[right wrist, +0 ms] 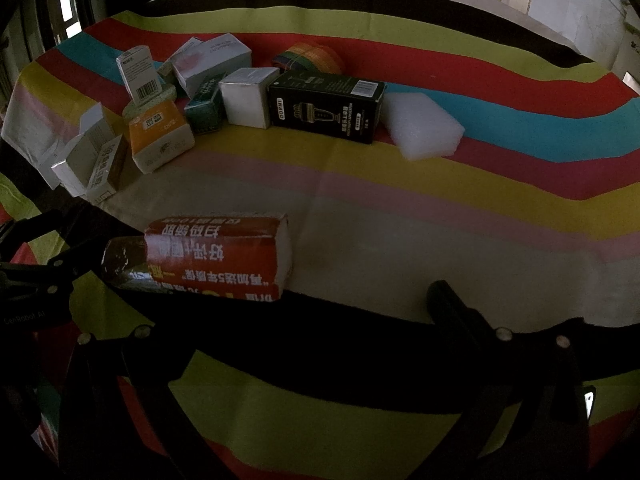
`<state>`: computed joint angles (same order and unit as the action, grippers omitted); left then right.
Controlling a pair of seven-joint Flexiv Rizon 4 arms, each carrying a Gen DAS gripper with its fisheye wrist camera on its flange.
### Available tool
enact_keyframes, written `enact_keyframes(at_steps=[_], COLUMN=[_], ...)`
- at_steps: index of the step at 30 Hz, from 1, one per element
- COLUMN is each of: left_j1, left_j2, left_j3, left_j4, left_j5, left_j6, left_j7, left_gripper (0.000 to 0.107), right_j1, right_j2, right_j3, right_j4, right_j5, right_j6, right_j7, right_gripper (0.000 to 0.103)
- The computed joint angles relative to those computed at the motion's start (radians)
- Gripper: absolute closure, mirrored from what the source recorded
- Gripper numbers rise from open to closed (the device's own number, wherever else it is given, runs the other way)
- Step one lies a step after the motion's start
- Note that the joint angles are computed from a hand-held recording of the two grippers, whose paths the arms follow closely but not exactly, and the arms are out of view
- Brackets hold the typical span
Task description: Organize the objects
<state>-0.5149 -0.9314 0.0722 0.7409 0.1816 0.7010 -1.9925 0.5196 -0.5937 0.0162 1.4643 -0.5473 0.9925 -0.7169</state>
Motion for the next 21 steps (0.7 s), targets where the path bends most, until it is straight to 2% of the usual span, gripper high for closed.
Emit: enact_keyframes(at_steps=[2, 4, 7, 11, 13, 17, 21], left_j1=[0.000, 0.001, 0.014, 0.018, 0.031, 0.037, 0.030], left_j2=[0.002, 0.002, 0.000, -0.030, -0.009, 0.055, 0.111], left_j3=[-0.001, -0.003, -0.017, -0.011, -0.041, -0.056, -0.051], left_j4=[0.003, 0.005, 0.001, -0.061, -0.028, 0.094, 0.200], left_j5=[0.000, 0.000, 0.005, -0.059, -0.049, -0.060, -0.058], left_j6=[0.002, 0.004, 0.002, -0.064, -0.056, 0.003, 0.057], left_j7=[0.001, 0.005, 0.016, 0.092, 0.118, 0.167, 0.164], left_gripper=[0.004, 0.004, 0.004, 0.004, 0.004, 0.004, 0.004], right_j1=[-0.013, -0.043, -0.075, -0.088, -0.106, -0.127, -0.141], right_j2=[-0.004, -0.005, -0.023, -0.053, -0.073, -0.117, -0.159], right_j3=[0.016, 0.054, 0.111, 0.138, 0.164, 0.199, 0.222], right_j4=[-0.003, -0.016, -0.087, -0.178, -0.229, -0.342, -0.424], right_j5=[0.010, 0.050, 0.142, 0.231, 0.276, 0.359, 0.430], right_j6=[0.009, 0.005, -0.090, -0.187, -0.225, -0.328, -0.357], right_j7=[-0.038, -0.130, -0.276, -0.426, -0.541, -0.770, -0.985], right_gripper=[0.000, 0.000, 0.000, 0.000, 0.000, 0.000, 0.000])
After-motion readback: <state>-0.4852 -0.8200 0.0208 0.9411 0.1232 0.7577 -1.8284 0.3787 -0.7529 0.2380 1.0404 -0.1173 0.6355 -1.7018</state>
